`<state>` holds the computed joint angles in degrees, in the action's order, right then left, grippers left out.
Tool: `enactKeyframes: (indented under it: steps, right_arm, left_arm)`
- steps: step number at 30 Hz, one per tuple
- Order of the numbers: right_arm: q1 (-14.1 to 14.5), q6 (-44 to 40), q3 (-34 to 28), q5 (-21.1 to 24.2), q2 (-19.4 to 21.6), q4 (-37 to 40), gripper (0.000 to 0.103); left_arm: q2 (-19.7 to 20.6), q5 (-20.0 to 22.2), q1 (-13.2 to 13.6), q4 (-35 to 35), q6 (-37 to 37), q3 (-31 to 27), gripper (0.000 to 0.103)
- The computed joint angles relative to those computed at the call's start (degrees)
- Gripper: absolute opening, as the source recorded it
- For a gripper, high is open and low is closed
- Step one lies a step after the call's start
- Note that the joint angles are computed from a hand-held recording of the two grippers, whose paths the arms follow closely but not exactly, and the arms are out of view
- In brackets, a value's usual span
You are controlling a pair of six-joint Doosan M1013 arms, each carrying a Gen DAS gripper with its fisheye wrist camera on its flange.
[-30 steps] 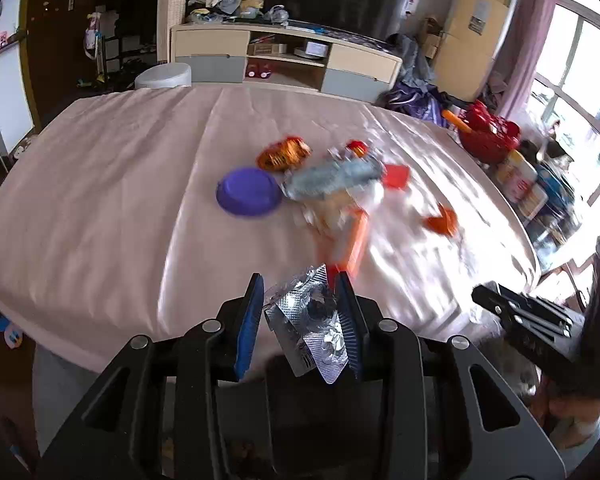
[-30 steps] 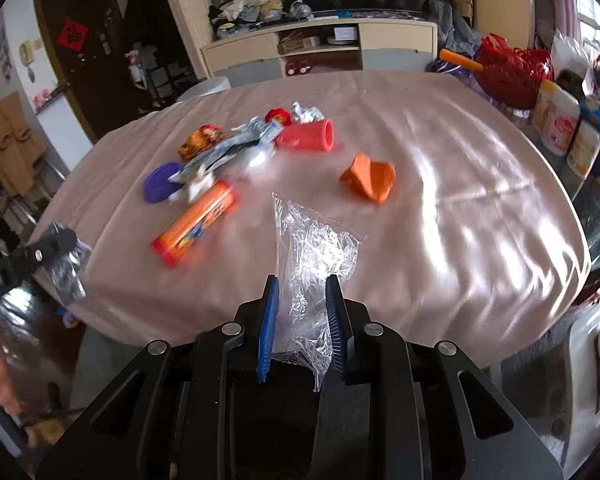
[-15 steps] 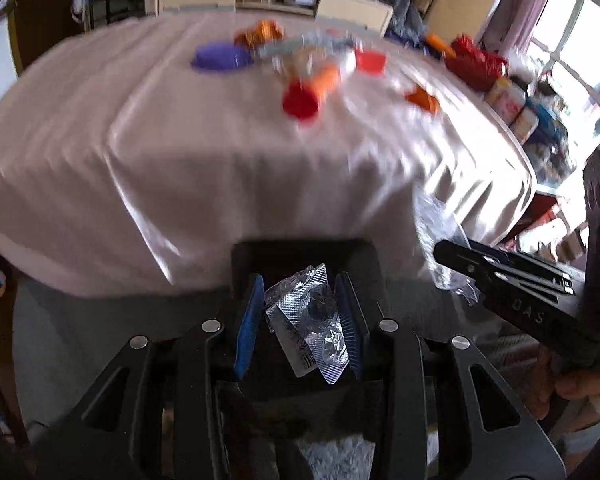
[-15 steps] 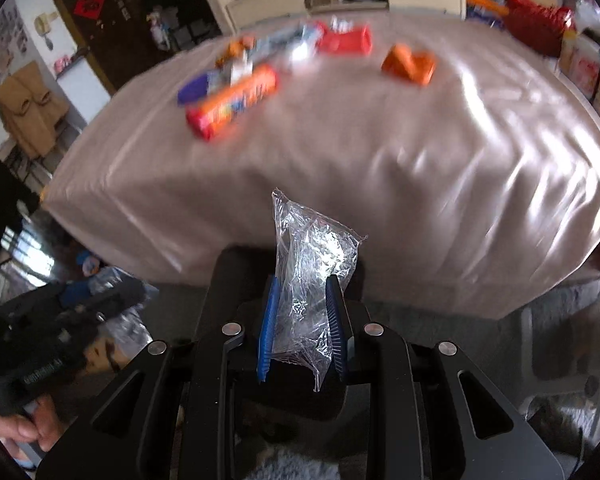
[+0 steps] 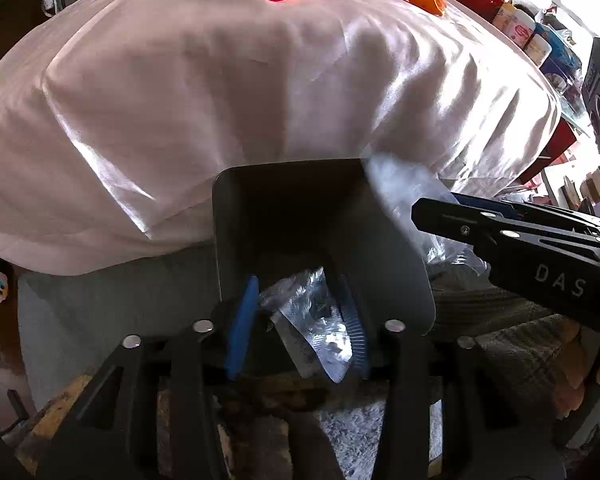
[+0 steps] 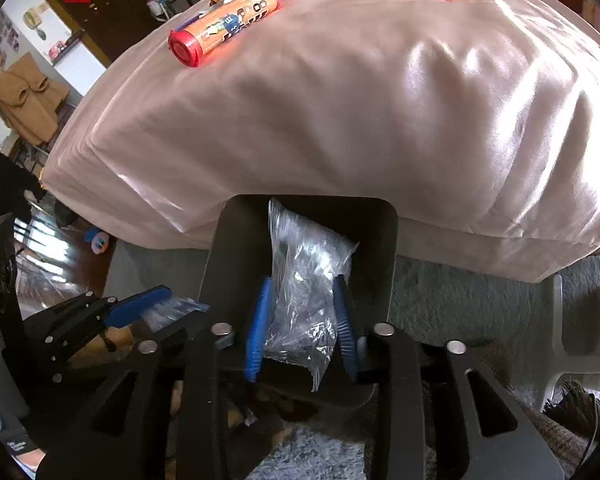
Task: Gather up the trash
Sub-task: 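Lower both held items into the black bin and open both tools, then grasp the orange-red tube with left tool while right tool grasps orange wrapper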
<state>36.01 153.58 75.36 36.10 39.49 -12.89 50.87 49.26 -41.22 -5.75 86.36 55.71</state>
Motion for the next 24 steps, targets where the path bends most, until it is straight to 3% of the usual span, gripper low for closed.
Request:
enactKeyframes:
  steps: [1, 3, 8, 15, 24]
  right_arm:
    - [-0.02, 0.38, 0.23, -0.25, -0.14, -0.19, 0.05]
    - [0.09, 1.68, 0.67, -0.76, -0.36, -1.14, 0.055]
    - [-0.11, 5.41, 1.47, -0.94, -1.17, -4.33, 0.055]
    - [-0.69, 16.63, 3.4, 0.66, -4.76, -15.99, 0.058]
    - [-3.67, 17.88, 2.65, 5.24, -6.37, -18.98, 0.059]
  left_arm:
    - [-0.04, -0.16, 0.0, 0.19, -0.2, 0.1, 0.05]
    - [-0.23, -0.5, -0.01, 0.54, -0.54, 0.36, 0.053]
    - [-0.64, -1.05, 0.21, 0.01, -1.56, 0.45, 0.054]
    - [-1.71, -2.81, 0.87, -2.22, -1.85, -0.51, 0.068]
    - [0.41, -1.46, 1.08, 1.02, -1.87, -8.62, 0.079]
